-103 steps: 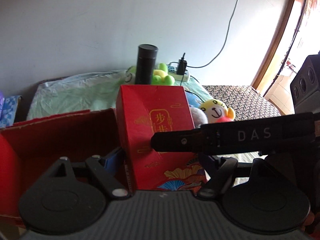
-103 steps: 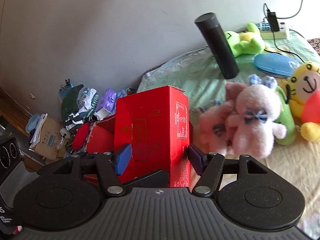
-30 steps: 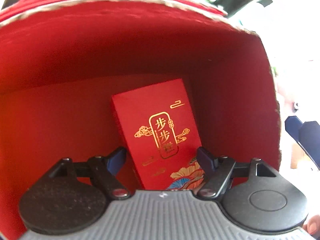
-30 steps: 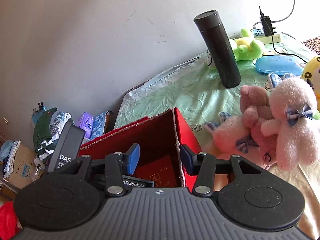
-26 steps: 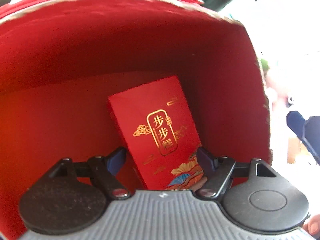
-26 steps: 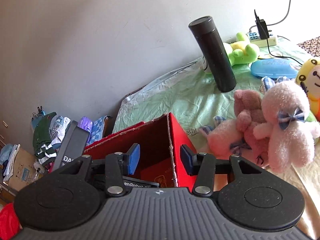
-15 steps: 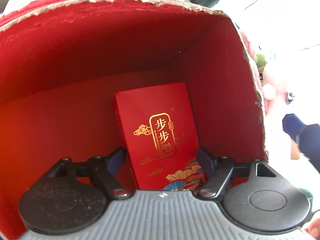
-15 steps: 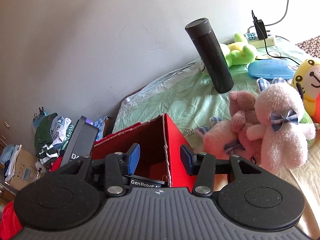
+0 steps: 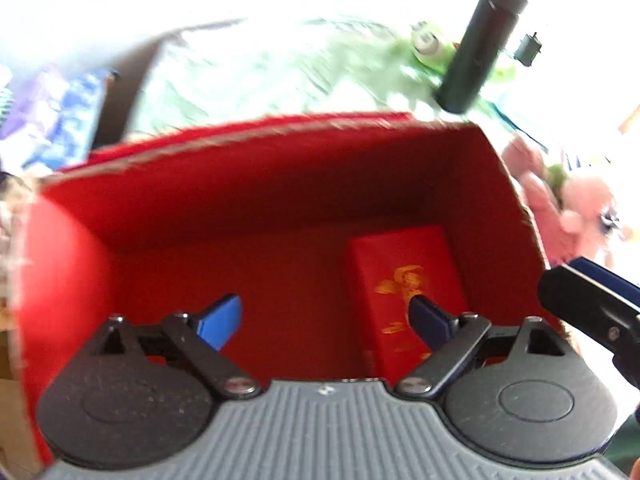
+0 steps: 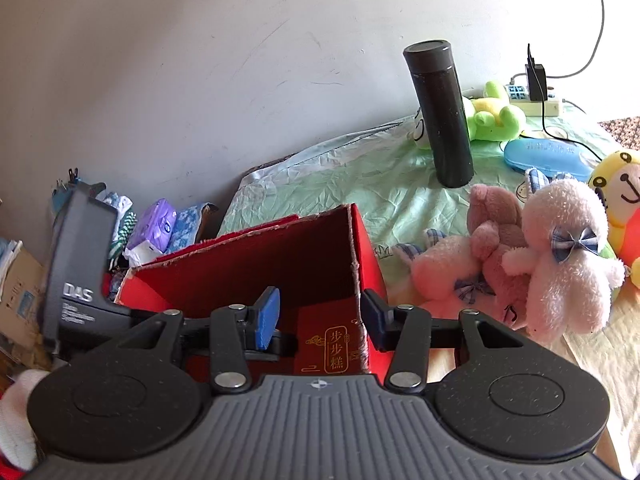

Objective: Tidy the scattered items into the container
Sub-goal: 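Withdraw the right gripper from the red box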

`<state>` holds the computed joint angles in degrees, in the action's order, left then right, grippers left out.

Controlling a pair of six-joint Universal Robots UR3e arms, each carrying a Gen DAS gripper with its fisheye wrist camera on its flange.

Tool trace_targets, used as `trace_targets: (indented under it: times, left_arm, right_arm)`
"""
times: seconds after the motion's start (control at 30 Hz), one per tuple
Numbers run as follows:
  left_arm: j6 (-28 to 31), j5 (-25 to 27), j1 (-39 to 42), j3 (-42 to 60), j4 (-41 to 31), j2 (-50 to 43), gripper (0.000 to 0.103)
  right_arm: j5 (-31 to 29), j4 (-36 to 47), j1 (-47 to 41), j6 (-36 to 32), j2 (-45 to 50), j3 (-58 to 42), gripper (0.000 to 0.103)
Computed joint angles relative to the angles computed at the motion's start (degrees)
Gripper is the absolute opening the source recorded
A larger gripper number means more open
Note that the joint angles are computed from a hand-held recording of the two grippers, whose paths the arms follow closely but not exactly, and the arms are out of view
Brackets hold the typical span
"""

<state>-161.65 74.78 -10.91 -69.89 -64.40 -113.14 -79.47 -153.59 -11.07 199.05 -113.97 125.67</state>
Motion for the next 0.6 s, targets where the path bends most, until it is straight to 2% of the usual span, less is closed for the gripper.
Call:
trace_targets:
  times: [0.1, 0.13, 0.17, 0.2, 0.27, 0.33, 0.6]
  left_arm:
    - [0.8, 1.1, 2.2, -6.7, 2.3, 6.8, 0.091]
    - [0.4, 3.8, 1.8, -6.1, 1.7, 6.6, 0.091]
    - [-0.8, 2.6, 1.3, -5.2, 6.0, 4.0, 0.091]
    - [-0.7, 3.2, 1.3, -4.5, 7.6, 2.9, 0.091]
    - [-0.4, 4.9, 1.6, -2.4, 4.2, 4.4, 0.092]
    - [0.2, 5.4, 2.8, 0.1, 5.0, 2.5, 0.093]
    - [-1.7, 5.3, 4.2, -9.1, 10.5, 8.2, 0.093]
  right_arm:
    - [-7.2, 0.0, 5.9, 1.6, 3.1, -2.7, 0.049]
    - [-9.2, 0.1, 7.6, 2.2, 4.0, -3.4, 0.049]
    - [-10.7, 0.2, 8.9, 2.8, 4.6, -3.8, 0.049]
    - [-11.8, 0.4, 10.0, 3.4, 5.2, -4.4, 0.049]
    - [-13.4, 1.3, 11.7, 4.8, 6.2, -5.4, 0.049]
    - [-14.1, 2.2, 12.9, 6.3, 6.7, -6.1, 0.049]
    - [-20.0, 2.5, 18.8, 12.3, 7.8, -7.0, 0.059]
